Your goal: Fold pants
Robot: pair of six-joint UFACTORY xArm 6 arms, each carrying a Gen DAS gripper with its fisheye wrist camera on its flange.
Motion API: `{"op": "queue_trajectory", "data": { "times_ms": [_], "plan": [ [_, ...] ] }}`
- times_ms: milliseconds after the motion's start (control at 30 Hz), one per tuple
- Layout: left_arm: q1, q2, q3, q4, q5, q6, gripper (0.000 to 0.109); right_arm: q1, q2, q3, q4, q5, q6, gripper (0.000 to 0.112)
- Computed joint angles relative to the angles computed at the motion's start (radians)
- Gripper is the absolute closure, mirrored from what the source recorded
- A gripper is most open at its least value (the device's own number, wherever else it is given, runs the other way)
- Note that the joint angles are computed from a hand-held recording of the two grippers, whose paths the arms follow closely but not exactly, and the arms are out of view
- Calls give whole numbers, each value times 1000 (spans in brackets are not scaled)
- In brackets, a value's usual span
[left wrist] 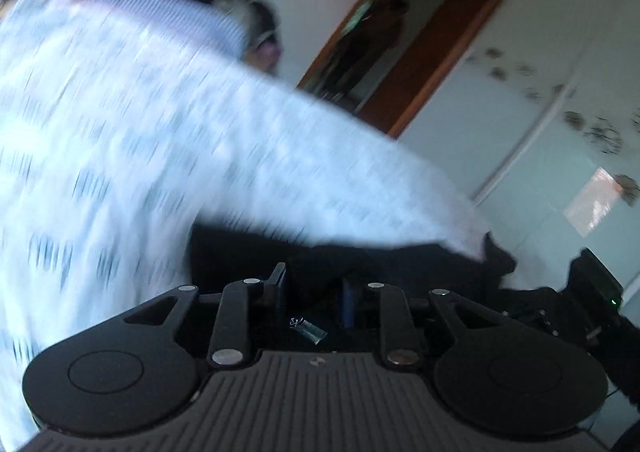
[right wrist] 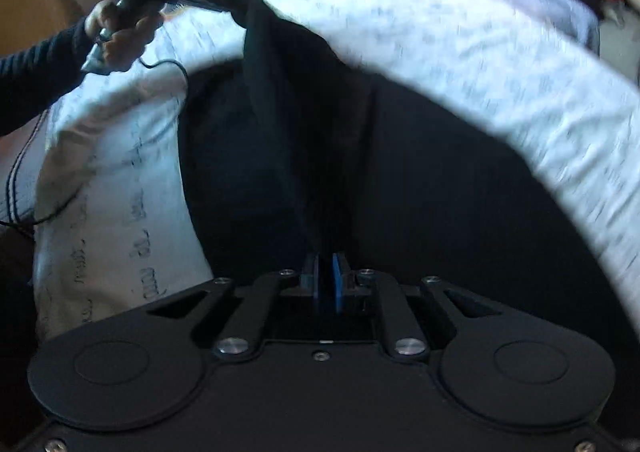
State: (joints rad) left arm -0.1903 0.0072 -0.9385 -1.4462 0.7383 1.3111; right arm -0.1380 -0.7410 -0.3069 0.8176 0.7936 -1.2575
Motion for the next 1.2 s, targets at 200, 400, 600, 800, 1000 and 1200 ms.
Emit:
{"op": "queue_trajectory", "data": {
  "times_ms": [200, 400, 600, 800, 1000, 1200],
  "plan": [
    [31, -29, 42, 39, 39, -74, 58, -89, 31, -46, 111, 147, 104, 79],
    [90, -183, 168, 25, 16, -205, 42, -279, -36, -2, 336, 300, 237, 36],
    [-14, -320, 300, -317, -92, -384, 12, -312, 3, 38, 589, 411, 449, 27],
    [-132, -258, 282, -351, -191, -560, 12, -216, -93, 78, 573, 288, 495, 27],
    [-178, -156, 177, -248, -299, -693, 17, -443, -208, 147, 489, 315, 612, 27],
    [-250, -103, 139, 37, -399, -840, 70, -659, -236, 169, 413, 335, 701, 27]
  ]
}}
